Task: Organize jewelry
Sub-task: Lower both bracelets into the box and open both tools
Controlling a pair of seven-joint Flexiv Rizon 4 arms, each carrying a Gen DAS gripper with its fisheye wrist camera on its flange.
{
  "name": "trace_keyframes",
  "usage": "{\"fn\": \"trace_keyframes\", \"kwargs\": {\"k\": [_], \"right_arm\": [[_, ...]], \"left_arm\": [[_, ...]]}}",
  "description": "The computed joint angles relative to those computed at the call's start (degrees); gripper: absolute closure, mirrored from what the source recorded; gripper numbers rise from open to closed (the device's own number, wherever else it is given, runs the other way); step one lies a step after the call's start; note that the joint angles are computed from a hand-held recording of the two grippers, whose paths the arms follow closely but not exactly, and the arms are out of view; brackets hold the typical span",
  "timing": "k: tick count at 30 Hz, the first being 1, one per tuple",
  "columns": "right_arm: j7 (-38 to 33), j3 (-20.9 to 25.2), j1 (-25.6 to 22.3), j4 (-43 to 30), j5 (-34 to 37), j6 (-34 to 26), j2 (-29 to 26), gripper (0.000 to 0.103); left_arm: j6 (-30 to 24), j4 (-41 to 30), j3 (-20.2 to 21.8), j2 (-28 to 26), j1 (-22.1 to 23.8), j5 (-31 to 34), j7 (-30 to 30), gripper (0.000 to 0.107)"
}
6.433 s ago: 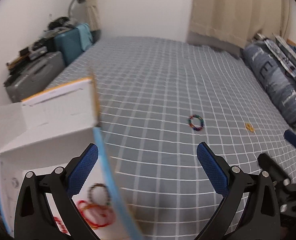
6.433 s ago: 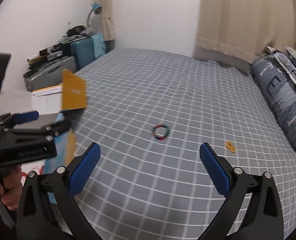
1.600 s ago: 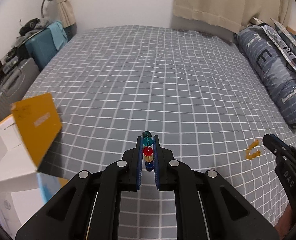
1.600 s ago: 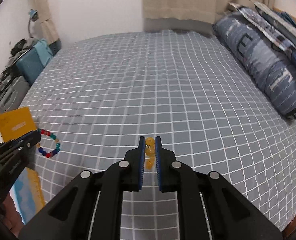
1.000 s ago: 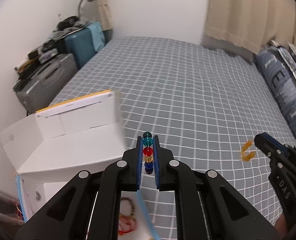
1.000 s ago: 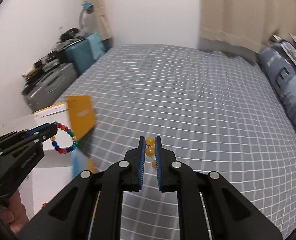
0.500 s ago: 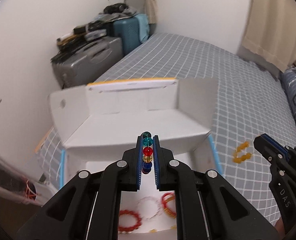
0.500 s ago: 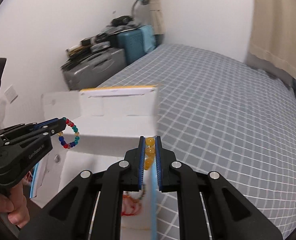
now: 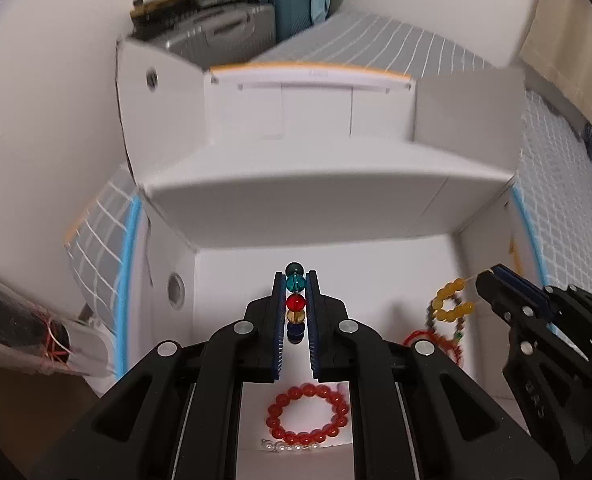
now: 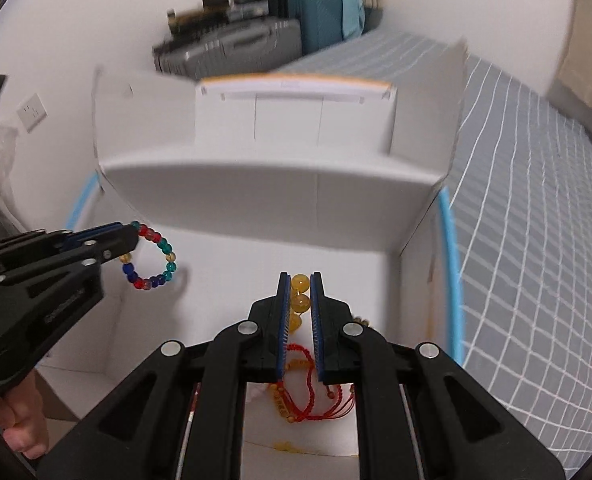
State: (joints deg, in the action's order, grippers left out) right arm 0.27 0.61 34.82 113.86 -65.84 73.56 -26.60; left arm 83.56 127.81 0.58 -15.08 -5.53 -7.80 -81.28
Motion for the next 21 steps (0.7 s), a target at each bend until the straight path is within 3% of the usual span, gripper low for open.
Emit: {"fn": "trace_keyframes", "kwargs": {"k": [4, 6, 12, 14, 16, 18, 21], "right_arm": [[-5.7, 2.3, -0.7, -1.3, 7.1, -1.3, -2.8, 0.094], [-8.5, 2.6, -0.3, -2.1, 10.6, -2.4, -3.7, 0.093], [-10.7, 0.6, 1.8, -1.5, 14.2, -1.3, -3.6, 0.089], [-10.4, -0.2, 2.4, -1.3, 14.4, 0.0, -3.7, 0.056], [-4.4, -4.4, 4.6, 0.6, 9.5, 3.5, -2.4, 0.039], [1.8, -7.8, 6.2, 2.3, 2.6, 5.8, -0.5, 0.029], [11.5, -10.5, 7.0, 3.8, -9.3, 6.5, 2.3, 0.016]], "left_arm": [[-0.5, -0.1, -1.3, -2.1, 1.3, -1.5, 1.5, 0.098], [-0.8, 0.7, -4.2, -2.5, 3.6, -4.6, 4.2, 0.098], [-1.3, 0.8, -3.9, -3.1, 3.6, -5.9, 5.5, 0.096], [0.2, 2.3, -4.5, -2.5, 4.0, -7.0, 5.9, 0.095], [1.3, 3.1, -4.1, -1.7, 3.7, -7.0, 5.8, 0.088], [3.9, 4.8, -4.7, -0.7, 4.1, -7.7, 5.9, 0.055], [7.8, 7.0, -3.2, 1.1, 3.0, -6.2, 5.0, 0.046]]}}
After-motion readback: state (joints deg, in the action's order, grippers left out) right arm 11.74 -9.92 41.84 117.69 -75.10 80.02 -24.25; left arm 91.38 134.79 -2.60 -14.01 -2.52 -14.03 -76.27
